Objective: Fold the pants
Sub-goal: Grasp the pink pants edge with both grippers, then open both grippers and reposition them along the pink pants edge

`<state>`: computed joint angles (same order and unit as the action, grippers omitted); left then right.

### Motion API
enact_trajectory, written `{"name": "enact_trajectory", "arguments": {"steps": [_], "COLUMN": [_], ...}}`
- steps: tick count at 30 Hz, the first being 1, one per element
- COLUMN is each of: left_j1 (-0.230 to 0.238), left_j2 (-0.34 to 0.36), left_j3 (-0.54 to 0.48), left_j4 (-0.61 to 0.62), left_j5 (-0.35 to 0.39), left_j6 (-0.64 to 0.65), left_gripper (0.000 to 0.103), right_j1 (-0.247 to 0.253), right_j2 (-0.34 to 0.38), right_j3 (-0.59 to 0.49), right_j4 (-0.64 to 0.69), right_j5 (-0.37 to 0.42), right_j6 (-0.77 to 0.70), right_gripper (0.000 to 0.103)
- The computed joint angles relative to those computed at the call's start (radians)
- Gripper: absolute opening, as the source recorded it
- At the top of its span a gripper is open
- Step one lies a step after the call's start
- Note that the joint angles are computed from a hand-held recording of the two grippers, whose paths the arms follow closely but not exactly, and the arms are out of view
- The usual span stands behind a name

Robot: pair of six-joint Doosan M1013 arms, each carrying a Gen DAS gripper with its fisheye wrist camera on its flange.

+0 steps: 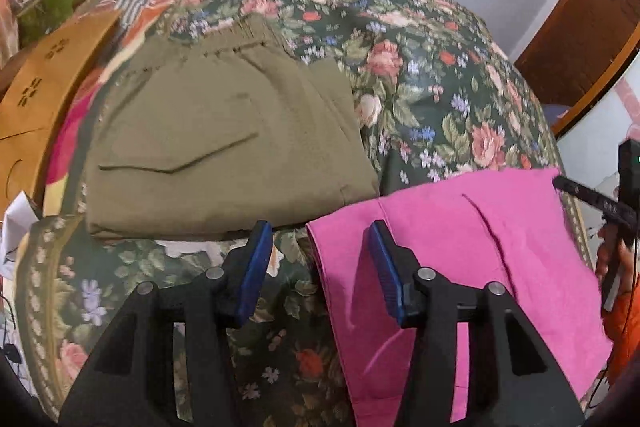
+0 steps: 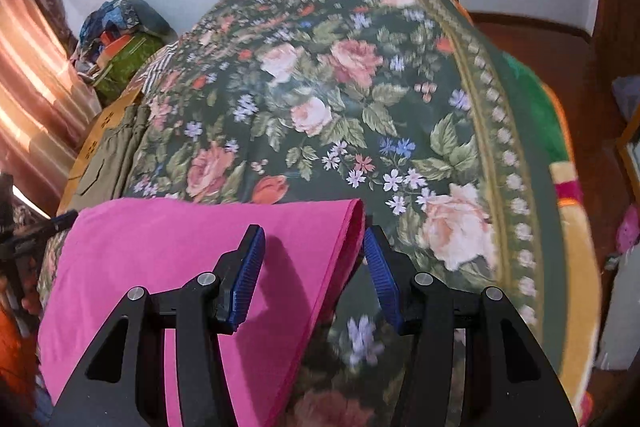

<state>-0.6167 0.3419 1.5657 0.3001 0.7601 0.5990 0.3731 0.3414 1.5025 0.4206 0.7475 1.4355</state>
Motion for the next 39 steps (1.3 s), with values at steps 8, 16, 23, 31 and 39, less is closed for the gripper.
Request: {"name": "enact_trajectory", "arguments": {"steps": [8,16,23,31,39], "left_j1": [-0.016,-0.056,-0.060,-0.084,-0.109], "left_j2": [0.009,0.008,0.007,-0.017,-0.017], "left_j3": [0.006,-0.006,-0.005,-0.024,-0.041], "left_j4": [0.022,0.177,0.185,0.264,0.208], "left_j5": [-0.024,0.044,0.079,0.148,0.087], "left_j6": [0.003,-0.080,-0.109,-0.116,-0.070], "left_gripper": [0.013,0.004,0.007,0.018,0.028], "right_j1": [-0.011,0.017,0.033,0.043,0.057], "right_j2": [0.032,0.025,0.050,0.019,-0.034], "right_j3": [-0.019,-0.023,-0.062,-0.060,-0.009], "right_j4": [0.074,-0.032,-0.158,-0.258,-0.119], "right_j5": [-0.001,-0.090,-0.081,-0.066,-0.034], "right_j6": [-0.053,-0.046,0.025,0.097,-0.073], "right_gripper": [0.009,0.006,0.005,0.019,0.032]}}
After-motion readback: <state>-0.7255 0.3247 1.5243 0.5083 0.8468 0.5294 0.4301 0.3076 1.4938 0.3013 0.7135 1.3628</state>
